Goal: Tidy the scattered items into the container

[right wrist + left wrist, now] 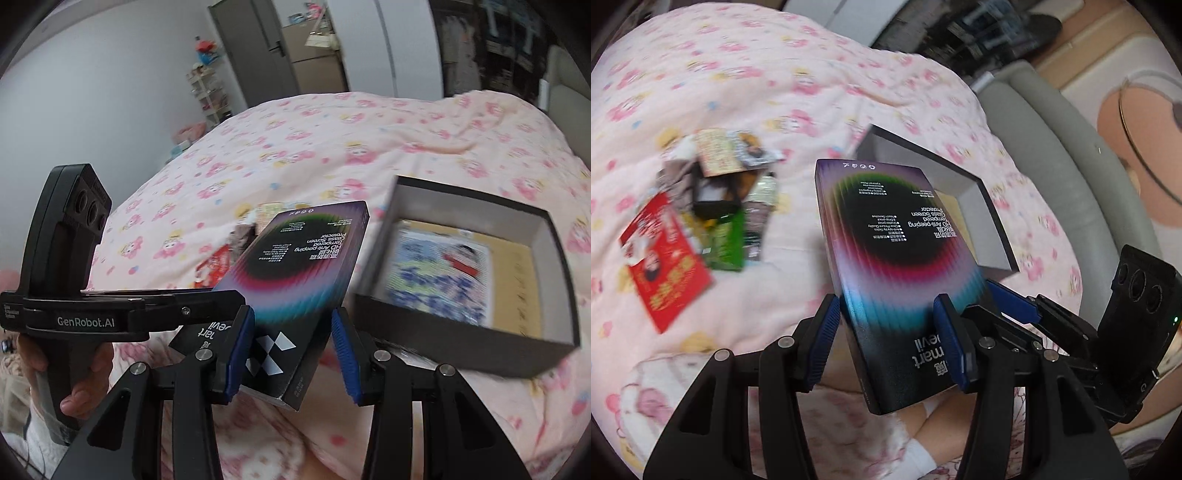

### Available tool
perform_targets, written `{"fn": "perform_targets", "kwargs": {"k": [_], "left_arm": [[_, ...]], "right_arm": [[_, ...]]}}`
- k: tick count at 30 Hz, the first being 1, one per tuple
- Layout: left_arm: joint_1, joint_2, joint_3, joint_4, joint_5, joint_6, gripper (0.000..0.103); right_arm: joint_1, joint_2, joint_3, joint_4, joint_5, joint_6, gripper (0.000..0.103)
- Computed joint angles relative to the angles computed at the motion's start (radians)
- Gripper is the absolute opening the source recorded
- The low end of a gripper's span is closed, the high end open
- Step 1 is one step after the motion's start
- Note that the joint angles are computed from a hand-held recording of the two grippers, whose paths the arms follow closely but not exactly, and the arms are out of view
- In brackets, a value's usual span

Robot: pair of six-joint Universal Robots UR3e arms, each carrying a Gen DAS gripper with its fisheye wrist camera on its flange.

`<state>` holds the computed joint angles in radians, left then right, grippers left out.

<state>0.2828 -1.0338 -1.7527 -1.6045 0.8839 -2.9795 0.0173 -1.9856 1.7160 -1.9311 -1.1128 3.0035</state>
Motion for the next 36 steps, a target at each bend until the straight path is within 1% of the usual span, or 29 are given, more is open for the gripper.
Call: {"fn": "perform_targets", "kwargs": {"k": [1,2,6,9,11,13,14,17,21,25,29,31,34,36], "left_arm": [[-0.073,-0.045,0.013,0.077,0.023,-0.064,0.053],[-0.124,-0.081,0.025,0.127,0.040,-0.106,0.053],[-0.310,-0.282,0.128,0.295,0.110,-0.241,0.053],[-0.410,-0.454,0.258,0.362,0.160,-0.298,0.053],[-0.467,-0.588,0.382,0.385,0.196,-0.323,0.053],[-0.507,-0.718,0.511,0.381,0.224,-0.342,0.053],[-0.525,-0.800,0.597,0.366,0.233,-0.354,0.053],[-0.554,-0.974,0.786,0.317,0.244,-0.376,0.053],[-0.584,-1.142,0.969,0.248,0.257,-0.387,0.053],[-0.606,-1.228,1.055,0.210,0.275,-0.390,0.053],[-0.623,-1.272,1.109,0.183,0.306,-0.379,0.053],[-0.625,-1.280,1.118,0.175,0.315,-0.374,0.053],[-0.613,-1.274,1.088,0.177,0.293,-0.363,0.053],[-0.612,-1.270,1.069,0.181,0.289,-0.358,0.052]], "right_arm": [[-0.050,-0.038,0.016,0.033,0.027,-0.025,0.039],[-0.105,-0.070,0.027,0.070,0.055,-0.056,0.039],[-0.297,-0.133,0.024,0.212,0.137,-0.205,0.039],[-0.401,-0.101,-0.010,0.279,0.170,-0.310,0.039],[-0.443,-0.036,-0.047,0.289,0.180,-0.360,0.039],[-0.470,0.053,-0.093,0.295,0.181,-0.400,0.039],[-0.479,0.106,-0.122,0.294,0.179,-0.409,0.039],[-0.500,0.246,-0.184,0.289,0.175,-0.425,0.039],[-0.523,0.319,-0.164,0.255,0.160,-0.424,0.039],[-0.510,0.377,-0.167,0.238,0.116,-0.411,0.039],[-0.484,0.403,-0.162,0.212,0.072,-0.395,0.040],[-0.471,0.422,-0.170,0.215,0.053,-0.386,0.040],[-0.456,0.451,-0.171,0.214,0.020,-0.368,0.040],[-0.457,0.461,-0.182,0.235,0.017,-0.363,0.040]]}}
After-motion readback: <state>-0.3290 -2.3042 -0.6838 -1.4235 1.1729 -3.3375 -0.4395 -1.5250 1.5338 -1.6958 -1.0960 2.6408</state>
